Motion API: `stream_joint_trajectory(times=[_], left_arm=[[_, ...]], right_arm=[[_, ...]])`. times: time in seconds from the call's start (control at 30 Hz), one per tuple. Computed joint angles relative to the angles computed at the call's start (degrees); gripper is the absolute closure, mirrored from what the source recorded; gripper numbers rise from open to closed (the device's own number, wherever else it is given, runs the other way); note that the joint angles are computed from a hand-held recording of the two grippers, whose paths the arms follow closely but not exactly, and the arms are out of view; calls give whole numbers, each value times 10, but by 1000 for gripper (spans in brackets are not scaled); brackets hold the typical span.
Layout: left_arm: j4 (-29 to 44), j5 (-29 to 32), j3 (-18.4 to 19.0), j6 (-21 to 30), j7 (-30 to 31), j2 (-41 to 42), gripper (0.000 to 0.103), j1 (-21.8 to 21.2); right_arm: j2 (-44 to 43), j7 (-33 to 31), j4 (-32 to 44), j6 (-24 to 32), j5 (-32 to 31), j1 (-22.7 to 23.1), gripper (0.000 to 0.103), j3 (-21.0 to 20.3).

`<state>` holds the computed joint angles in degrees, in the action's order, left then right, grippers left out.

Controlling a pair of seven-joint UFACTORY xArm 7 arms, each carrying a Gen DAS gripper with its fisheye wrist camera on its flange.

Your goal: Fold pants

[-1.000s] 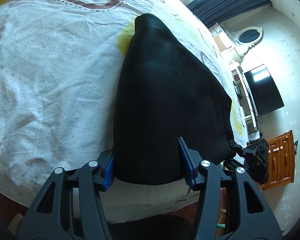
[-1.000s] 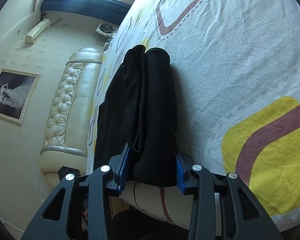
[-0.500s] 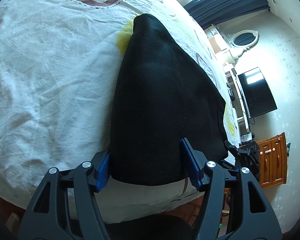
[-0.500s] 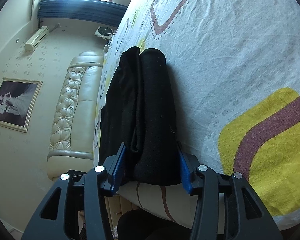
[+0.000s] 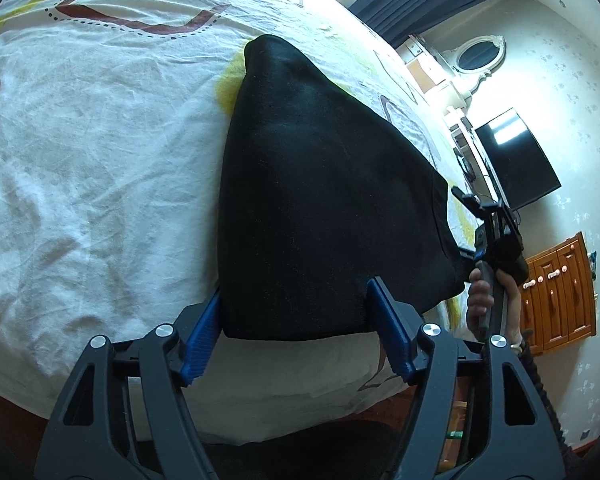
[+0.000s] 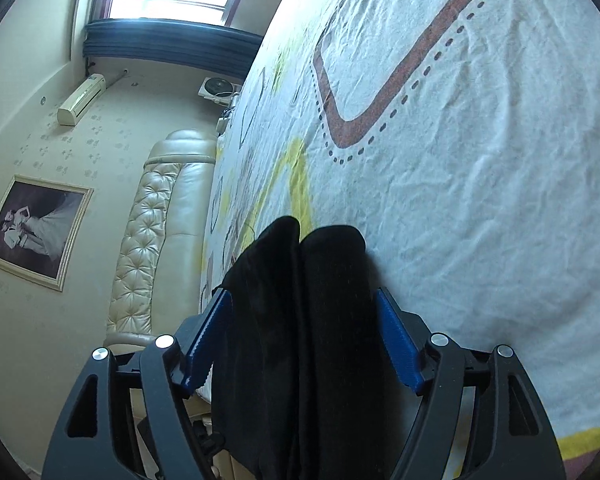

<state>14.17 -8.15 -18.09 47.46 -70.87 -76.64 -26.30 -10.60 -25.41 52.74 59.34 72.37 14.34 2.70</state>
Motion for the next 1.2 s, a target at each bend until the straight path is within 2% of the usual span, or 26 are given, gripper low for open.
stream_joint_trajectory(times=[0.03,0.07,0.1,0.13,0.23,0.33,0.43,0.5,0.57,0.63,0.67,0.77,0.83,1.0,1.2], left_arm=[[4,3,-3,4,3,6,34,0],[5,4,-4,6,4,8,33,-1],[4,3,-4,4,3,7,32,-1],[-1,0,-1,0,1,4,32,-3],[-17,-10,8,-14,-3,-8,30,-10],[-21,-11,12,-11,-3,-14,30,-11],[-16,-8,12,-4,-3,-18,30,-7],[-12,-8,10,0,-5,-18,30,-4],[-13,-11,8,5,-10,-25,30,-5],[-13,-13,7,8,-13,-25,30,-4],[-10,-14,4,11,-15,-24,30,-4],[-1,-9,-1,20,-14,-16,29,-3],[3,-7,-4,27,-15,-12,22,-3],[-1,-16,-11,30,-29,-15,11,-9],[0,-8,-23,23,-42,0,4,-13]], right_arm=[[8,5,10,-18,-13,3,40,9],[18,20,24,-32,-50,6,57,18],[26,31,31,-38,-74,-2,60,32],[29,34,31,-40,-74,8,63,21],[35,24,23,-14,-40,1,66,7],[23,19,7,8,-20,-7,60,0],[-1,24,-13,52,-13,-16,46,-12],[-27,26,-29,82,-31,-21,38,-17],[-52,27,-40,106,-69,-22,38,-20],[-82,15,-55,122,-107,-21,42,-22],[-99,10,-65,118,-133,-21,49,-19],[-125,7,-87,125,-141,-22,49,-39],[-135,22,-94,130,-138,-28,47,-52],[-197,53,-136,110,-137,-43,27,-66],[-238,83,-162,75,-164,-40,23,-68]])
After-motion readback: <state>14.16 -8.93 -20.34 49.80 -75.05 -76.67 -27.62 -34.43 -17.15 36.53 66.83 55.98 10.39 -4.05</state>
